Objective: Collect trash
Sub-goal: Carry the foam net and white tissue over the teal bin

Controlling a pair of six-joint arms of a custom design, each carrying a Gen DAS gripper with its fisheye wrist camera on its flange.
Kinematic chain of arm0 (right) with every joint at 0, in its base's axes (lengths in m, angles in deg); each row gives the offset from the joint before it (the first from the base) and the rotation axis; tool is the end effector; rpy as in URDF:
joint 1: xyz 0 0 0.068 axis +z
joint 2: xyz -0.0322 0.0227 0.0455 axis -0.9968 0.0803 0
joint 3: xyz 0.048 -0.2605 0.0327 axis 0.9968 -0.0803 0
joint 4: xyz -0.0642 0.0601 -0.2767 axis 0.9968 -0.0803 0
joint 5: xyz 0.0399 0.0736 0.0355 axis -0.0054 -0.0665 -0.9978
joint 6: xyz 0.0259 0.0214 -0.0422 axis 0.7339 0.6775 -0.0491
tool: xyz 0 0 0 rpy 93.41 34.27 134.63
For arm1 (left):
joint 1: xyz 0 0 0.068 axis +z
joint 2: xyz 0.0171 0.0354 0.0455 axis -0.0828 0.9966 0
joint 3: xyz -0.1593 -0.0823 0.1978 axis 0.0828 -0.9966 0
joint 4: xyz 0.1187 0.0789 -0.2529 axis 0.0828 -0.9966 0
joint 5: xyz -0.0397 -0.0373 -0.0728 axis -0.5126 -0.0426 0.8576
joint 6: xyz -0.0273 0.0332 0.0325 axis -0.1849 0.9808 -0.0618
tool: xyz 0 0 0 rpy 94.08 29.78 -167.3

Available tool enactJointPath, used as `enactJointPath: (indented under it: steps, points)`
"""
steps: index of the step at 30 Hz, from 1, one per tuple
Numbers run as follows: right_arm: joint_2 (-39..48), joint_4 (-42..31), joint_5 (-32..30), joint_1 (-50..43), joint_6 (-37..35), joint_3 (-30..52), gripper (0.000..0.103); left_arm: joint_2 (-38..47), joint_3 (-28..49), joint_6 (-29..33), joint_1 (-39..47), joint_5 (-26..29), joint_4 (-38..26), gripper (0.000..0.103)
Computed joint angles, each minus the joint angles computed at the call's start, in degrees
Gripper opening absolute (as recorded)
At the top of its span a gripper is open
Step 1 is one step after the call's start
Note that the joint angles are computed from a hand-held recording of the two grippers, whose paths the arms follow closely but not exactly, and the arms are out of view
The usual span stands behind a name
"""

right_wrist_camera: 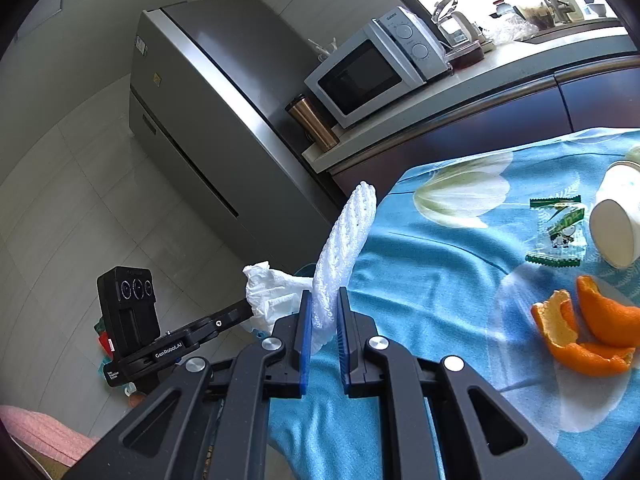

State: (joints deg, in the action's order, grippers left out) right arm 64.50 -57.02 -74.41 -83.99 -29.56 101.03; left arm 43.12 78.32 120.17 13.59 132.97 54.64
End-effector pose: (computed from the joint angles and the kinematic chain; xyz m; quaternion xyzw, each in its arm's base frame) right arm 0.2426 0.0248 0.1258 0.0465 0.8203 0.3577 0.4439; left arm 0.3235 0.0785 0.1531 0.2084 0.8564 -0.2686 0.3887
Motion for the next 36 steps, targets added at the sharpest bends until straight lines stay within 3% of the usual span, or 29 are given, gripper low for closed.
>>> enactJointPath:
  steps: [14,36]
  points:
    - [11.13,2.68,0.62,6.26,0.50,7.62,0.010,4.56,4.68,0.36,6.04,0.23,-0.26,0.012]
    - [22.59,-1.25,0.76,12.89,-0.83,20.78,0.010,14.75,14.09,-2.57,11.99,-3.04,2.22,0.012]
